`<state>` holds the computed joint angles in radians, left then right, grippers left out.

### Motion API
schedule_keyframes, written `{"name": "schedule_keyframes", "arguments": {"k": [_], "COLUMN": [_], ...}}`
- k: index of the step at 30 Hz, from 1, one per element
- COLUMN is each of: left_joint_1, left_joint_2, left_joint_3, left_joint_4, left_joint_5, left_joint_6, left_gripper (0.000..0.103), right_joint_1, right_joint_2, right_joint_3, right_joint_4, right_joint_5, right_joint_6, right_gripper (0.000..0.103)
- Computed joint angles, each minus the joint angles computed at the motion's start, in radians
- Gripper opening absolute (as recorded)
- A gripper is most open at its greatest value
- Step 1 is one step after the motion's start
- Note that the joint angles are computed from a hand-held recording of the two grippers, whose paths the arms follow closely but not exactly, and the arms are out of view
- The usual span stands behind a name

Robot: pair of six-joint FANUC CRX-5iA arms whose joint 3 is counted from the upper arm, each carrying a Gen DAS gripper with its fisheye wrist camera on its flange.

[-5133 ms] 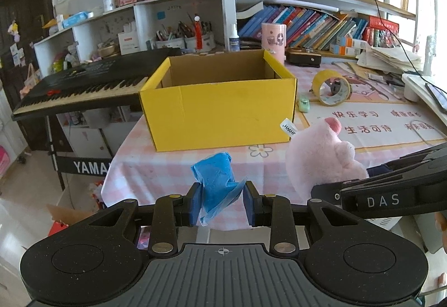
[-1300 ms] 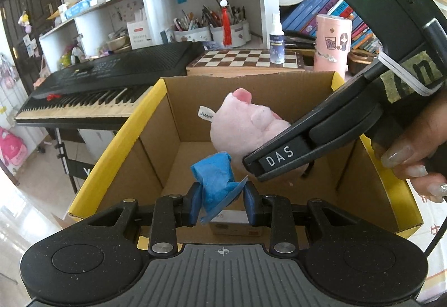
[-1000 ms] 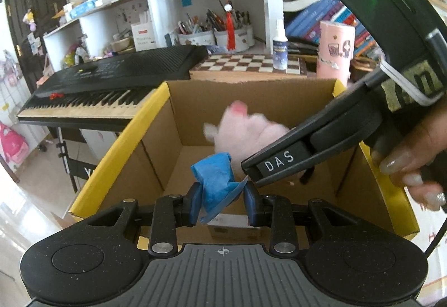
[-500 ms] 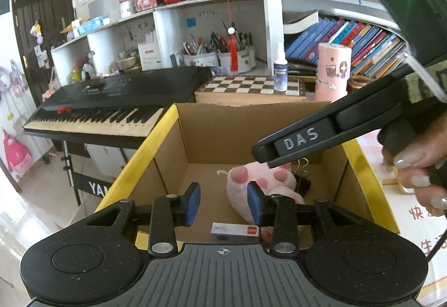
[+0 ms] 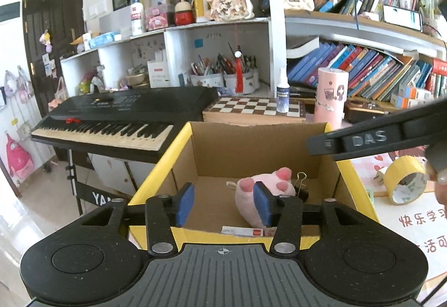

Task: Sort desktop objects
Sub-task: 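Open the left gripper to drop the blue cloth into the yellow box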

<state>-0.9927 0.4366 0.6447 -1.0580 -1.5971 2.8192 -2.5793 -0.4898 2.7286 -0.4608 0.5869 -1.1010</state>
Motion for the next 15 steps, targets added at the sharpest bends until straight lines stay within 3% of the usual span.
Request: {"name": "schedule_keyframes", "arguments": {"k": [6,15], "left_joint_1": [-0.025,-0.068], "left_joint_2": [-0.021,-0.057], "left_joint_3": [-0.028,-0.083], "left_joint_4": [-0.020,-0.014], "left_joint_5": [-0.023,-0.041], "left_joint_6": [0.040,0.086], "left_gripper": [0.065,0.067], "right_joint_1": [0.001,0.024], "right_joint_2": [0.087,0.198], "right_joint_3": [0.111,0.225], "right_joint_4": [0.105,0.281], "right_joint_5": [-0.070,-0.085], "right_joint_6": [-0.155,-0.397], "right_gripper": [0.064,0.064]}}
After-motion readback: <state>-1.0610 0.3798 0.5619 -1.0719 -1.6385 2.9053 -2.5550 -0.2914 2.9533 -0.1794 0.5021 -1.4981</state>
